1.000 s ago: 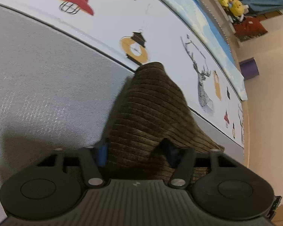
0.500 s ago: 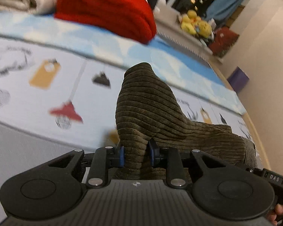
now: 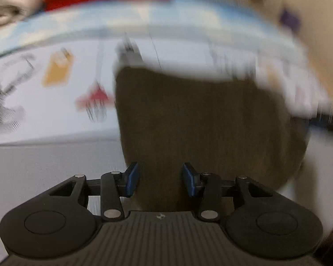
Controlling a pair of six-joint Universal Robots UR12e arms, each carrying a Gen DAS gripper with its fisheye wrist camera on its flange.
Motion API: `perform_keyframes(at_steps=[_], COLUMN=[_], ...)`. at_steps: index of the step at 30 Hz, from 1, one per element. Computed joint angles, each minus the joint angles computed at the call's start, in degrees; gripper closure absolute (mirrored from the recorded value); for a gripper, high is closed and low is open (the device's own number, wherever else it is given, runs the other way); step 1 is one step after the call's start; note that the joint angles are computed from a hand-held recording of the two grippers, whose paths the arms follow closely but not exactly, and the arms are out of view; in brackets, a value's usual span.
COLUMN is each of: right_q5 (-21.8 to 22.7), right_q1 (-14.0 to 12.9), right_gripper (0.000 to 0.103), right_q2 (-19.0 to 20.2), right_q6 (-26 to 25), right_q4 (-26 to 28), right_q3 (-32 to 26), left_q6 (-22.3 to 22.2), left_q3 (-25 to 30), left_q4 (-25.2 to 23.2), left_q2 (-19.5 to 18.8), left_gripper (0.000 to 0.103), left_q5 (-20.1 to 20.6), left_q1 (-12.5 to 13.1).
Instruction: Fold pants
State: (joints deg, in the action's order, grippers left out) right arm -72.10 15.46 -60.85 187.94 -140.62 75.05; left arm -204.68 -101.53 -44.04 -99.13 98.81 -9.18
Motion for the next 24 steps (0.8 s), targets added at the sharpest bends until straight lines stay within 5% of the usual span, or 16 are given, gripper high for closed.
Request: perform_keyframes(at_steps=[2, 4, 9, 15, 19, 22, 24], right_q5=[-3.84, -5.26, -9.05, -6.61, -4.99, -5.73, -7.49], right_q1=[0.58, 0.60, 1.66, 1.40, 0.70, 0.99, 1.73], right_gripper=[0.035, 0.035, 0.038, 0.008, 0.006, 0.006, 0.007], right_q2=[0.14, -0.54, -5.11, -11.78, -16.78, -19.01, -19.94], right_q6=[-3.37, -0.96, -5.85, -9.59, -10.97, -9.55, -7.48], right_q4=[4.51, 3.20, -10.73, -21.52, -24.49, -22.81, -19.89], right_q3=[-0.42, 0.42, 5.83, 13.53, 20.22, 23.80, 24.36], left_q6=[2.86, 2.61, 1.62, 1.90, -0.55, -4.79, -7.42], left_q3=[-0.16, 0.12, -0.20, -3.52, -5.15, -6.58, -7.23], left_q4=[-1.20, -1.24, 3.26, 13.50, 16.89, 19.50, 16.04], left_q2=[-0.49, -0.14, 2.31, 6.51, 7.12, 6.74, 7.26], left_gripper=[0.046, 0.045, 0.018, 0.001, 0.000, 0.000, 0.000], left_q5=[4.73, 7.68, 15.63, 24.45, 33.98, 36.52, 34.56], left_q1=[-1.70, -2.71, -5.39, -10.30, -15.58, -18.00, -18.30])
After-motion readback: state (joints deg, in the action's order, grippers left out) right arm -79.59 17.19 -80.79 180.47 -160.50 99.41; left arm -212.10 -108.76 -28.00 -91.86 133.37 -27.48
